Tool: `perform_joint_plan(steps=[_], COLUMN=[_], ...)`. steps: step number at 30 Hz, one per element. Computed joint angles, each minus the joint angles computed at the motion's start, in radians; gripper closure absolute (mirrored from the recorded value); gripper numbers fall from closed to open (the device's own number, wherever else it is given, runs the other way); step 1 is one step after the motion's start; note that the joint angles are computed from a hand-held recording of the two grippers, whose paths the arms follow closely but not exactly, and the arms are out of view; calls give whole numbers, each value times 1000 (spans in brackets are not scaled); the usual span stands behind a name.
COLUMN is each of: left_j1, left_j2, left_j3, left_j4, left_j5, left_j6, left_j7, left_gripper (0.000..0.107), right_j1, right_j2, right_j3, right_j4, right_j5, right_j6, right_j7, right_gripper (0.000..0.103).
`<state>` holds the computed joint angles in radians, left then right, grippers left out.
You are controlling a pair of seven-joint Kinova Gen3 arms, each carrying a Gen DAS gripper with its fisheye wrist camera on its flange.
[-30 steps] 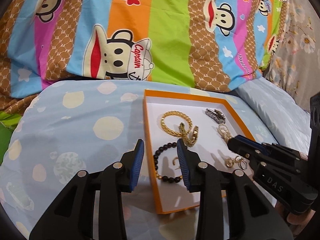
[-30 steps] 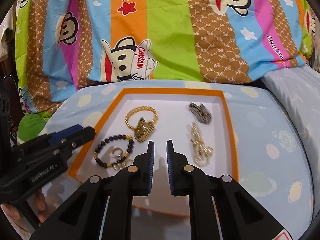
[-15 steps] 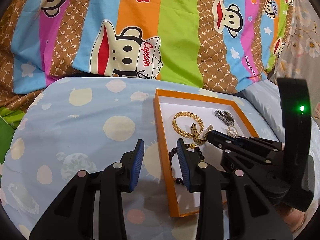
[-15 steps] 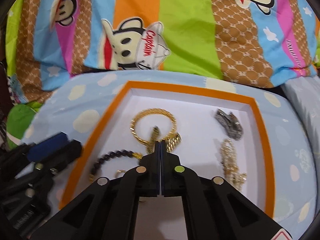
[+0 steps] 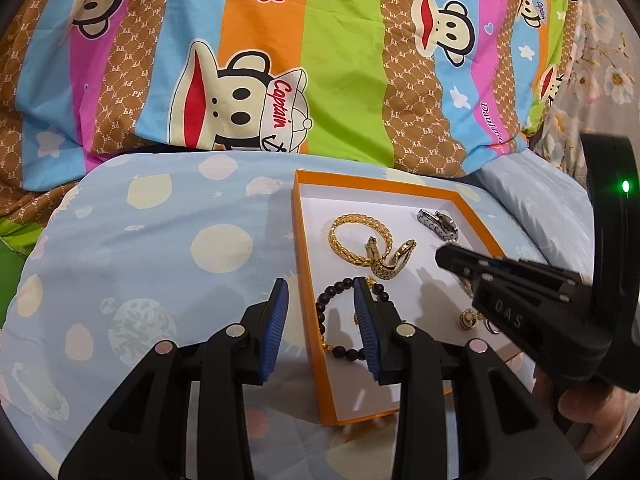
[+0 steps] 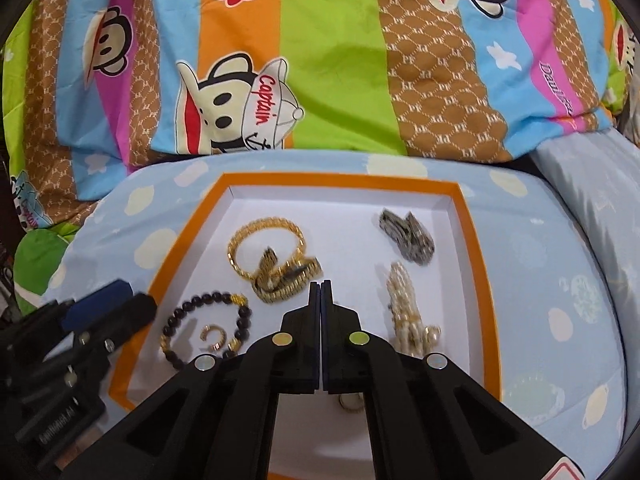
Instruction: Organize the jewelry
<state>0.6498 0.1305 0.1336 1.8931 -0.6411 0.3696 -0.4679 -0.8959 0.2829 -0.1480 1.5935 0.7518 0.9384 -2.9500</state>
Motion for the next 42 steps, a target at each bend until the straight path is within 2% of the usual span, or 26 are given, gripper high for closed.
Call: perform_joint_plan(steps=[8,13,21,29,32,36,42], left_j1=[-28,-33,-11,2,44,82,115], left_j2=[1,1,1,7,9,4,-20], left_j3=[0,2,2,15,1,-5,30], left_j4=[0,1,-2,-6,-9,-3,22], left_j5=[45,64,57,79,16,-82,-261], left_j6=[-4,-9,-2,4,27,55,95], left_j7=[-27,-55,-59,-87,-23,86,266], left_gripper=[75,75,75,75,71,71,71], right_j1=[40,7,-13,-35,-44,-54,-71], right_j2=[81,72,5,-83,-93,-104,-133], right_j3=[27,38,24,-44,-73,-99,-133], right_j4=[-108,-82,18,115,127,148,186], right_j5=[-71,-82,-47,19,36,51,78], right_j6=[-13,12,-2,35,73,98,129], right_j7=[118,127,26,-118,-154,-196,-276], right_gripper=[103,103,103,103,103,103,103])
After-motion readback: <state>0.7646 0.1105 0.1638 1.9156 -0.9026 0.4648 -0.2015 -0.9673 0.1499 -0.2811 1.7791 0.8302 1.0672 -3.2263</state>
